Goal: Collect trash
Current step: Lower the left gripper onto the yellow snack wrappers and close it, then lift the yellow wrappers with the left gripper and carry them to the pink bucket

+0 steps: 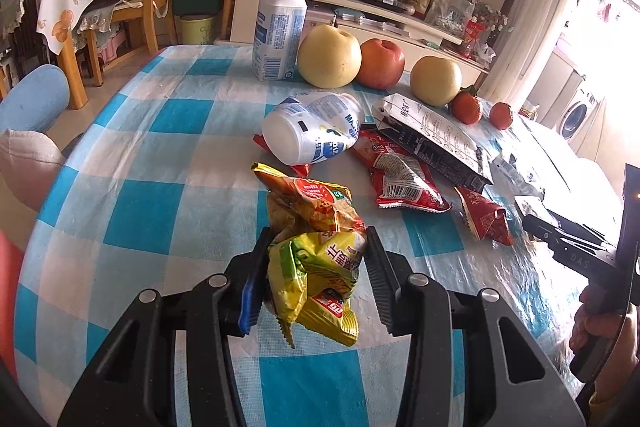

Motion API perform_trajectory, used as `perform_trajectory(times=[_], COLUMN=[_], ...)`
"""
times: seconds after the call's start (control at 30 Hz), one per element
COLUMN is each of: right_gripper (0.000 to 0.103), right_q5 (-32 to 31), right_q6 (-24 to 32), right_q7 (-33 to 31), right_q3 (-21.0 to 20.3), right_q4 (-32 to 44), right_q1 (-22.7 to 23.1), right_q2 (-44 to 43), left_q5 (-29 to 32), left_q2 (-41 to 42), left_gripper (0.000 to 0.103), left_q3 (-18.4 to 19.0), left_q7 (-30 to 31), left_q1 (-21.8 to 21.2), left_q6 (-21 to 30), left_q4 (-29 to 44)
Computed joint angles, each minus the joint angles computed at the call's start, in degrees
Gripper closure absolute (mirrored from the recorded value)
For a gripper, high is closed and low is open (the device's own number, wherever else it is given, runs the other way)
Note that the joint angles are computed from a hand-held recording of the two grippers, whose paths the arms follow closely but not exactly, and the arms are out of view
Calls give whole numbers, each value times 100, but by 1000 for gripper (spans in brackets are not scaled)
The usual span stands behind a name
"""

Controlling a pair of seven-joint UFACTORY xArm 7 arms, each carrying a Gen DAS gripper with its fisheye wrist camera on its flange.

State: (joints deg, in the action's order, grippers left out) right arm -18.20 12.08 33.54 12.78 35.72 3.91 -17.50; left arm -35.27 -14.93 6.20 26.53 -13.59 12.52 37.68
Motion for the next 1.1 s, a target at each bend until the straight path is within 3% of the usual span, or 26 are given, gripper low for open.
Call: perform_trajectory(times=[0.2, 0.33, 0.47, 0.7, 0.73, 0.8, 0.87, 1.0, 1.07, 1.1], right_gripper=[40, 40, 40, 40, 40, 40, 40, 40, 40, 40], right_q5=[119, 61, -56, -341, -383, -409, -428, -387, -306, -283], right_q6=[-123, -158, -177, -186, -183, -200, -234, -262, -274, -277], right_q7=[-92, -49, 49, 293, 333, 370, 376, 289, 204, 171], right_q3=[3, 174, 363, 629, 657, 650, 638, 568, 499, 486], right_q4=[-15, 35, 108, 240, 253, 264, 272, 262, 257, 255], right_q1=[132, 123, 109, 62, 56, 91, 135, 268, 366, 396], right_q2=[-115, -190, -220, -187, -182, -163, -138, -115, -90, -89], left_q5=[-114, -229, -348, -650, -657, -621, -559, -588, -687, -740], left_q2=[-215, -389, -548, -586, -551, -449, -349, -24, 146, 162], left_gripper=[57, 58, 66, 65, 63, 40, 31, 33, 51, 53], left_q3=[126, 292, 488, 707, 688, 586, 407, 229, 166, 114], left_q7=[177, 320, 510, 745, 746, 734, 675, 606, 582, 624], left_q1=[-40, -100, -173, -144, -96, 13, 103, 172, 221, 239], left_q6=[28, 19, 36, 368, 443, 602, 537, 560, 593, 504], left_q4=[-108, -182, -238, -187, -165, -114, -117, 8, 95, 87])
